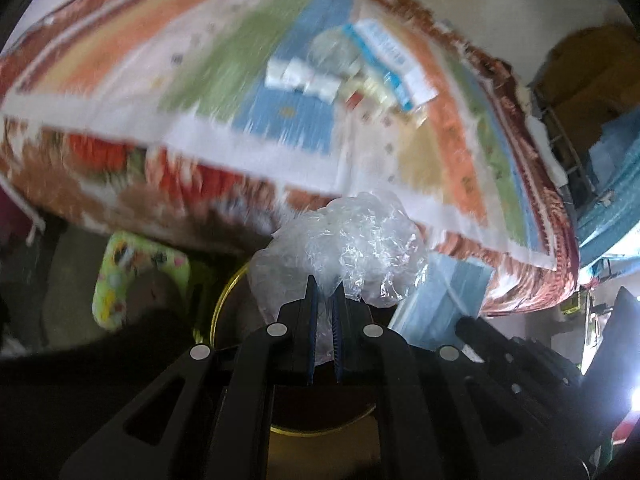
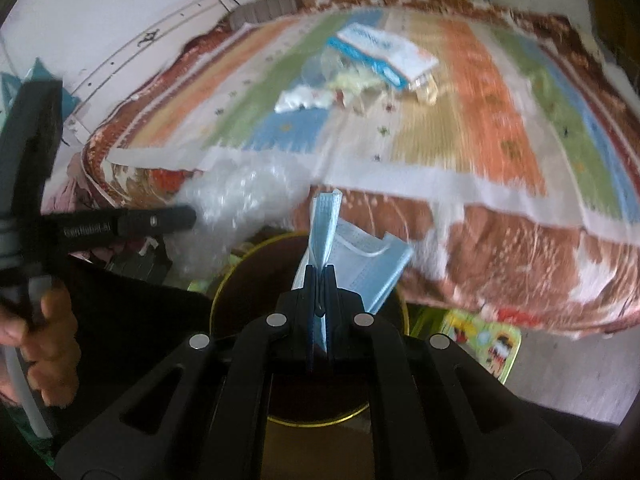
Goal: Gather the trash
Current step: 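Open both grippers to drop the bag and mask into the bin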
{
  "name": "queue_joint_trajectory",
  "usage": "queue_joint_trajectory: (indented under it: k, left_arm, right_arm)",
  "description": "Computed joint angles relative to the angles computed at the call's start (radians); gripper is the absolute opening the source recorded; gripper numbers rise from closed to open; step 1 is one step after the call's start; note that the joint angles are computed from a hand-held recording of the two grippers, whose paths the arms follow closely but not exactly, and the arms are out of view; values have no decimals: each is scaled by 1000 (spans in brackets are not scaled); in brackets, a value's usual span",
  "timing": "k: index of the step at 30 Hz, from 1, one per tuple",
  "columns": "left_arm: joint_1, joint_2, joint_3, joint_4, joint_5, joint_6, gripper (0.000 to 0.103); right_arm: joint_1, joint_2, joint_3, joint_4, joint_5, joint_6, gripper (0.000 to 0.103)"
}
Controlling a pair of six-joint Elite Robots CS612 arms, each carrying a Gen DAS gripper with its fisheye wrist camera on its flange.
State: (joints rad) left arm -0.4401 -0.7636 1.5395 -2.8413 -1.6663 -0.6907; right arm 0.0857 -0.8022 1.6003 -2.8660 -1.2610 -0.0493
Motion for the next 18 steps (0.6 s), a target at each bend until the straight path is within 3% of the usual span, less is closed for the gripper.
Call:
queue_joint_trajectory:
  k: [4,6,8,10,14,18]
  left_arm:
    - [0,0,0,21,9,-14,6]
    - [6,4,-6,31,-27,-26,7]
    - [8,8,-12,45,-45,-25,17]
    - [8,7,-10,31,-43,-28,40]
    - [8,7,-6,6,-42,-35,43]
    - [5,4,-4,4,-15,-24,48]
  right_arm:
    - [6,7,-14,53,-19,-14,4]
    - [8,8,-16,61,-25,-21,6]
    - [9,11,-24,79,-32,-11,15]
    - [5,15,-30,93,-19,4,16]
    - [1,17,-33,104,-9,6,33]
    - [3,18,-35,106,-10,3,38]
